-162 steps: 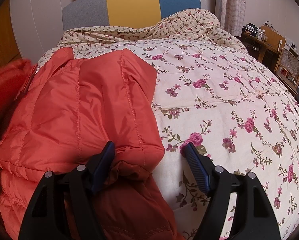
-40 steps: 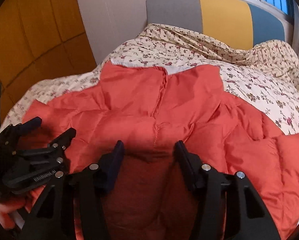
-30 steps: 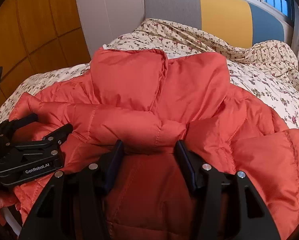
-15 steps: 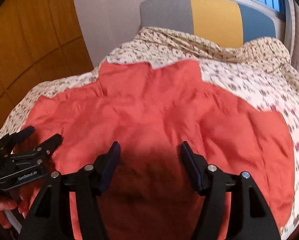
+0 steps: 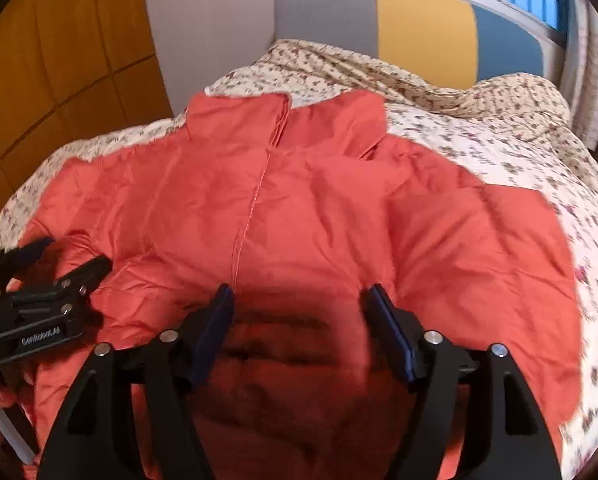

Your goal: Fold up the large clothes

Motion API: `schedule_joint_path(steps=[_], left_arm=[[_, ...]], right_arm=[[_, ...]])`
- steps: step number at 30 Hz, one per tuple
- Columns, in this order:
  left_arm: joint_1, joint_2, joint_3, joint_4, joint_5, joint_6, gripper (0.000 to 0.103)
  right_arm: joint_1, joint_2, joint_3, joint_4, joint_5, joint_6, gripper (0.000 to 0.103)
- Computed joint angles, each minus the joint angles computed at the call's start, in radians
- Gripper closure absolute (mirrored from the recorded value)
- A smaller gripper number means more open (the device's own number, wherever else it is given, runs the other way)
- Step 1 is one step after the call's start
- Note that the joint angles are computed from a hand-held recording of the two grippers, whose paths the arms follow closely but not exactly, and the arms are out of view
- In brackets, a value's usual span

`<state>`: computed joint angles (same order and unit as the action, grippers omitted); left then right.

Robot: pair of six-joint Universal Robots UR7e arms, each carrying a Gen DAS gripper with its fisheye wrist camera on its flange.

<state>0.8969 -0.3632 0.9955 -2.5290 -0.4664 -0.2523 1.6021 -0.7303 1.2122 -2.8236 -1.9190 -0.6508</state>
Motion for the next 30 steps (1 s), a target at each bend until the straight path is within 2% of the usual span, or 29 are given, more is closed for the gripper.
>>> schedule_joint_path(steps=[3, 6, 9, 12, 15, 21, 30], left_arm=[[-0.024, -0.05, 0.096, -0.05, 0.009, -0.03, 0.003], [-0.047, -0.095, 0.184, -0.072, 0.009, -0.051, 0.003], [-0.061, -0.14, 0.264, -0.03, -0.021, -0.123, 0.003], [-0.071, -0.196, 0.373, -0.074, -0.075, -0.168, 0.003], [-0.084, -0.249, 0.473, -0.119, -0.101, -0.234, 0.003], [-0.122, -0.326, 0.628, -0.178, -0.029, -0.283, 0.003], [-0.16, -0.453, 0.814, -0.133, 0.083, -0.452, 0.003]], right_arm=[[0.004, -0.053, 0.066, -0.012, -0.005, 0.032, 0.032], [0.005, -0.105, 0.139, -0.047, -0.001, 0.02, 0.027], [0.009, -0.149, 0.212, -0.102, -0.006, -0.008, 0.026], [0.004, -0.201, 0.291, -0.143, -0.002, -0.017, 0.026], [-0.001, -0.25, 0.367, -0.199, -0.019, -0.049, 0.026], [-0.04, -0.353, 0.48, -0.225, -0.027, -0.057, 0.026], [-0.144, -0.522, 0.607, -0.207, -0.026, 0.004, 0.026]])
